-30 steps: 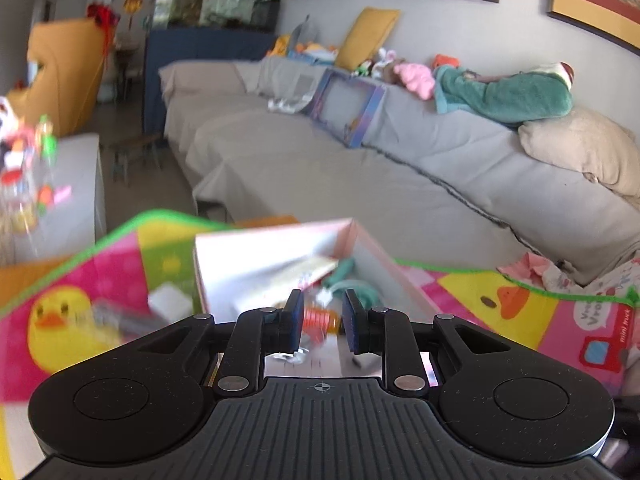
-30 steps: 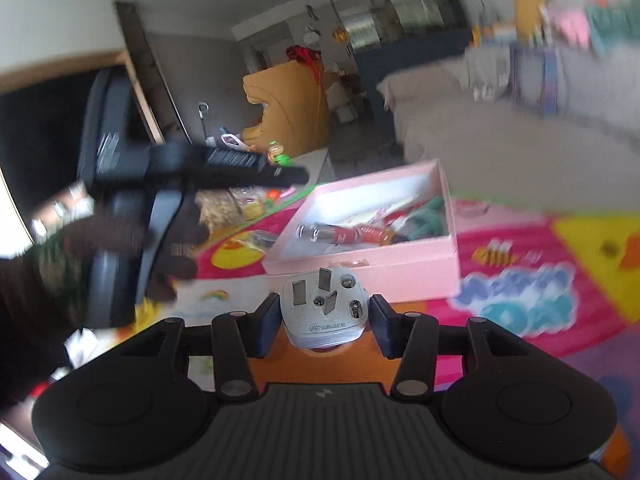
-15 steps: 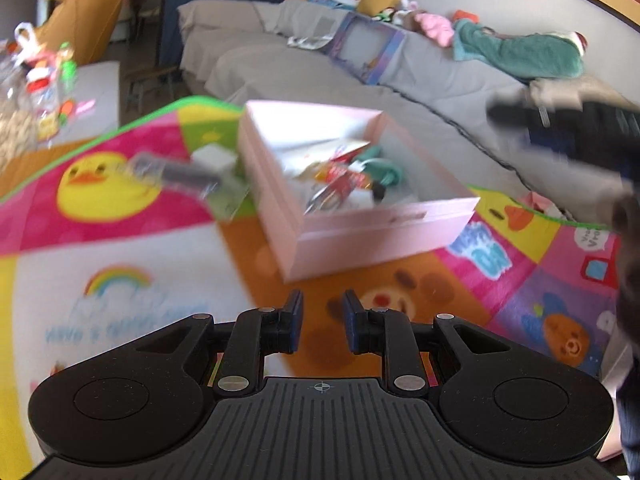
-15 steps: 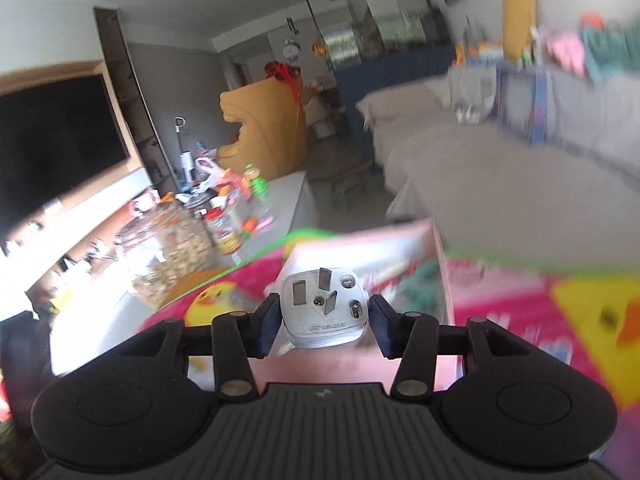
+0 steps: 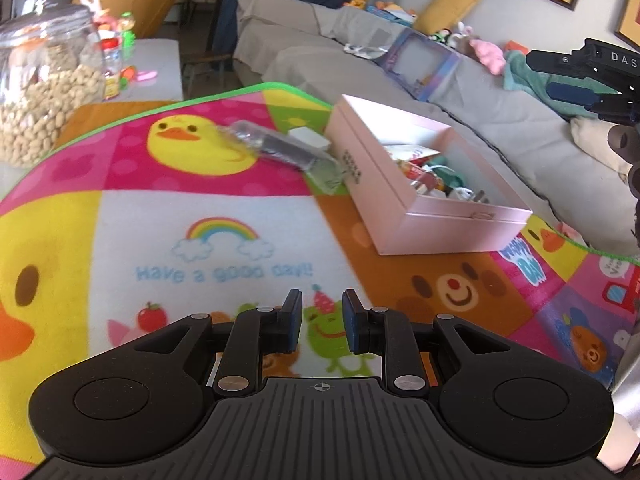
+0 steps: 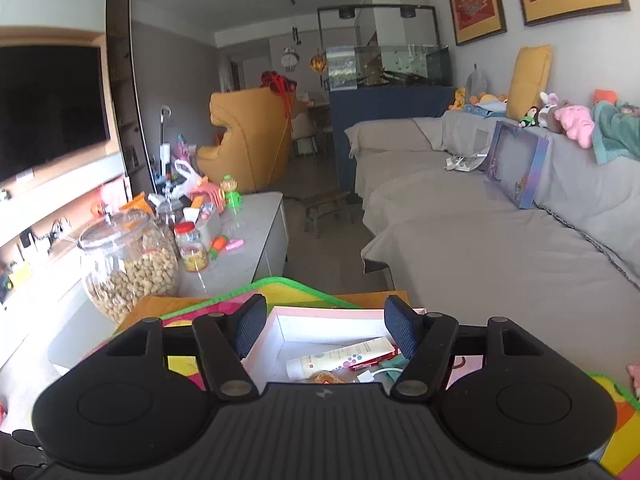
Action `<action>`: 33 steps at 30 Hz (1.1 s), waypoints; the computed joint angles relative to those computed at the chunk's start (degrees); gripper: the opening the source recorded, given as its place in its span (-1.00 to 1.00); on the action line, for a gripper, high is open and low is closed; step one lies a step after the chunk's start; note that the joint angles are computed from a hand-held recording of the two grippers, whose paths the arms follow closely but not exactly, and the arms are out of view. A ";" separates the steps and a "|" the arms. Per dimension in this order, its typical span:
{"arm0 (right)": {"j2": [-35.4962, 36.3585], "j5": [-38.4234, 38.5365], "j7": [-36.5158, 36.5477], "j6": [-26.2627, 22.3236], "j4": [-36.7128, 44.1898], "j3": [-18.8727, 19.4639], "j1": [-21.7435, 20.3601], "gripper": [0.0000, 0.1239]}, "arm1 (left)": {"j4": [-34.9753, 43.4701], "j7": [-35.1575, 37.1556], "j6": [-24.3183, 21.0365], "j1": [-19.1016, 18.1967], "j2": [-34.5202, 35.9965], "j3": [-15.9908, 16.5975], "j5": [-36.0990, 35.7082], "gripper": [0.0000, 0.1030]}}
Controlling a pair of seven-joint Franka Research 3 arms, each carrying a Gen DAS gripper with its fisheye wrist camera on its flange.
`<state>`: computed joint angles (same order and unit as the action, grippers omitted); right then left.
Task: Organize rigid objects
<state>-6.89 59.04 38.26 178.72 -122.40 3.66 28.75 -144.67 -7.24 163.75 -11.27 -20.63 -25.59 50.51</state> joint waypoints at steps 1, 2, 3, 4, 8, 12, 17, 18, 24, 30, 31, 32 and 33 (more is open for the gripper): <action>0.21 -3.61 3.15 -0.89 0.11 0.77 -1.08 0.06 | -0.37 -0.39 0.54 0.19 -0.24 0.09 0.28 -0.54; 0.46 -6.70 5.86 -1.98 0.41 1.25 -1.91 0.06 | -0.70 -0.82 0.99 0.50 -0.49 0.05 0.64 -0.54; 0.79 -9.32 8.11 -3.37 0.93 1.48 -2.58 0.06 | -1.10 -1.29 1.37 0.83 -0.90 -0.03 1.00 -0.54; 1.36 -12.88 11.31 -4.98 1.75 1.97 -3.42 0.06 | -1.50 -1.73 1.73 1.17 -1.35 -0.11 1.29 -0.54; 3.89 -18.99 16.42 -11.44 5.58 2.49 -4.43 0.06 | -3.42 -3.14 3.12 2.50 -3.52 -0.40 1.61 -0.54; 7.19 -22.24 17.13 -17.23 10.90 3.38 -4.75 0.06 | -5.51 -2.49 3.44 3.34 -5.84 -0.12 0.19 -0.54; 14.37 -25.58 18.92 -27.38 21.51 4.66 -4.86 0.06 | -8.00 -3.69 4.81 6.27 -8.12 -1.07 -0.69 -0.54; 16.95 -28.22 21.77 -30.71 25.01 4.68 -4.50 0.06 | -8.46 -3.89 5.30 6.86 -8.48 -1.25 -0.85 -0.54; 32.98 -45.40 34.37 -40.85 44.58 3.25 1.15 -0.11 | -10.42 -2.75 7.25 8.90 -9.82 -2.17 -2.74 -0.54; 45.97 -59.49 43.31 -45.47 60.91 -2.26 7.89 -0.41 | -12.57 -3.72 10.57 12.92 -12.06 -5.21 -4.24 -0.54; 47.84 -62.29 44.95 -46.54 63.29 -3.68 9.13 -0.44 | -12.83 -3.62 11.15 13.50 -12.33 -5.57 -4.65 -0.54; 49.40 -64.07 45.90 -47.60 65.32 -4.32 9.80 -0.50 | -13.05 -3.47 11.69 14.14 -12.52 -6.00 -5.06 -0.54; 51.48 -65.03 45.98 -49.39 68.38 -4.40 10.00 -0.55 | -13.18 -3.06 11.90 14.49 -12.68 -6.26 -5.61 -0.54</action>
<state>44.59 -5.99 84.24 129.33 -54.03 -0.74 38.75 -157.86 -10.29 175.65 3.22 -33.30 -31.85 44.90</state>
